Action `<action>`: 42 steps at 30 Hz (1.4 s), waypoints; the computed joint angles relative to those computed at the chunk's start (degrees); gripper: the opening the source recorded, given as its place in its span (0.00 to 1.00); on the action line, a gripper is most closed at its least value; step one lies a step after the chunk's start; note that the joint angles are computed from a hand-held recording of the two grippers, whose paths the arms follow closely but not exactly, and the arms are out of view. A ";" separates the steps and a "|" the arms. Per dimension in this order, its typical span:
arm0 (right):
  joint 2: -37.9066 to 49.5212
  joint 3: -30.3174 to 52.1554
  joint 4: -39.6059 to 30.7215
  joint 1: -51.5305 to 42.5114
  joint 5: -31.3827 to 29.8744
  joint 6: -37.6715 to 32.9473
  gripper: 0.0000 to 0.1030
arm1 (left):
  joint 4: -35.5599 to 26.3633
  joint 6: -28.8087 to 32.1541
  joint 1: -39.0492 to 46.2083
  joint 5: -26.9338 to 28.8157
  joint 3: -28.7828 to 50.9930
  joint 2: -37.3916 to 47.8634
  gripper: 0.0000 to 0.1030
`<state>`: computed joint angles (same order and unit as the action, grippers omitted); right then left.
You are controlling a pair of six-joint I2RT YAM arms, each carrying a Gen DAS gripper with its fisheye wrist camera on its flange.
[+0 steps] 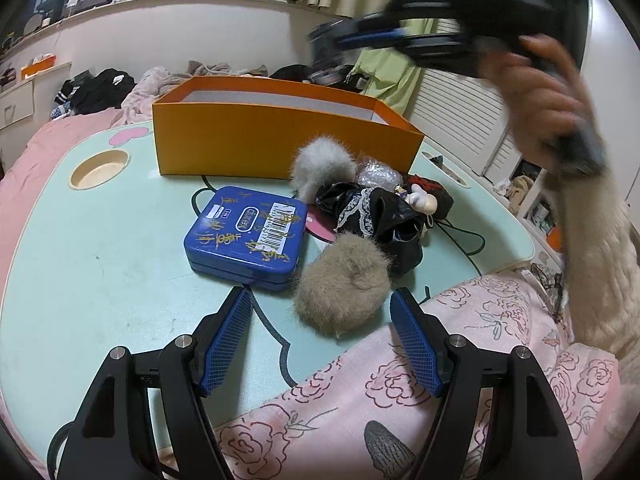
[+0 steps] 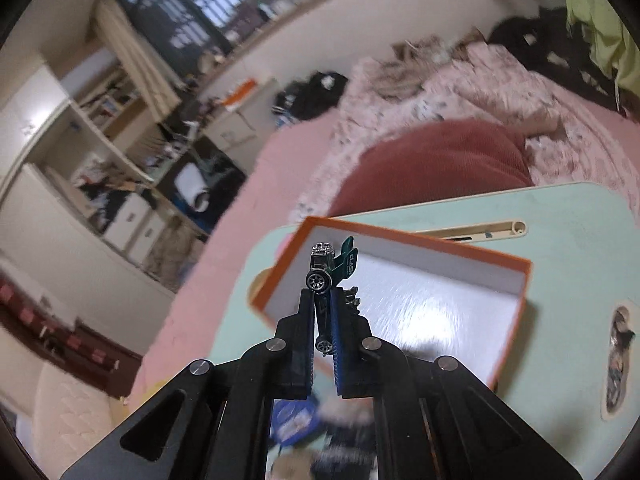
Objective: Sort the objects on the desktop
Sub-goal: 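Reach into the box and grasp the green toy car with the right gripper, then lift the green toy car out and set it beside the figure keychain, then reach into the box and grasp the brown card box with the left gripper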
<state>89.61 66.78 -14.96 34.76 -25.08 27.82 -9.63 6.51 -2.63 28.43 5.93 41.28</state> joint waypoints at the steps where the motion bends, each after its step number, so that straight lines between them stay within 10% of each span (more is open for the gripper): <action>1: -2.53 -2.32 0.64 -0.04 -0.77 -0.17 0.08 | -0.04 0.00 0.06 0.07 -0.04 -0.07 0.71; 11: -15.77 -25.38 1.09 3.40 -4.69 -5.04 0.08 | -0.98 -2.32 -4.54 -5.12 0.45 -1.26 0.71; 15: -10.89 -27.56 6.19 0.27 -6.63 -4.95 0.08 | 0.01 -6.65 -14.99 -18.27 3.60 4.06 0.71; 22: -7.79 -25.76 8.71 -3.13 -4.38 -6.95 0.12 | 3.71 -9.54 -20.22 -21.60 10.67 17.40 0.71; 27: -16.84 -33.18 14.01 -3.45 -5.12 -6.25 0.63 | 2.08 -9.04 -17.64 -18.66 8.94 11.39 0.71; 37: -17.77 -37.29 11.40 17.87 29.94 -7.63 0.75 | -8.23 -5.80 -4.70 -8.29 5.23 -4.54 0.71; 39: -12.34 -37.39 14.67 22.09 39.47 -7.81 0.94 | -8.44 -6.66 -4.44 -8.80 6.00 -4.53 0.71; 42: -10.55 -38.10 17.78 20.43 37.50 -8.45 1.00 | -7.15 -8.16 -5.31 -9.07 8.04 -1.11 0.71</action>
<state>79.06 28.67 2.82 55.19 12.41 19.38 -16.78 -1.65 -7.94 19.36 13.97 40.17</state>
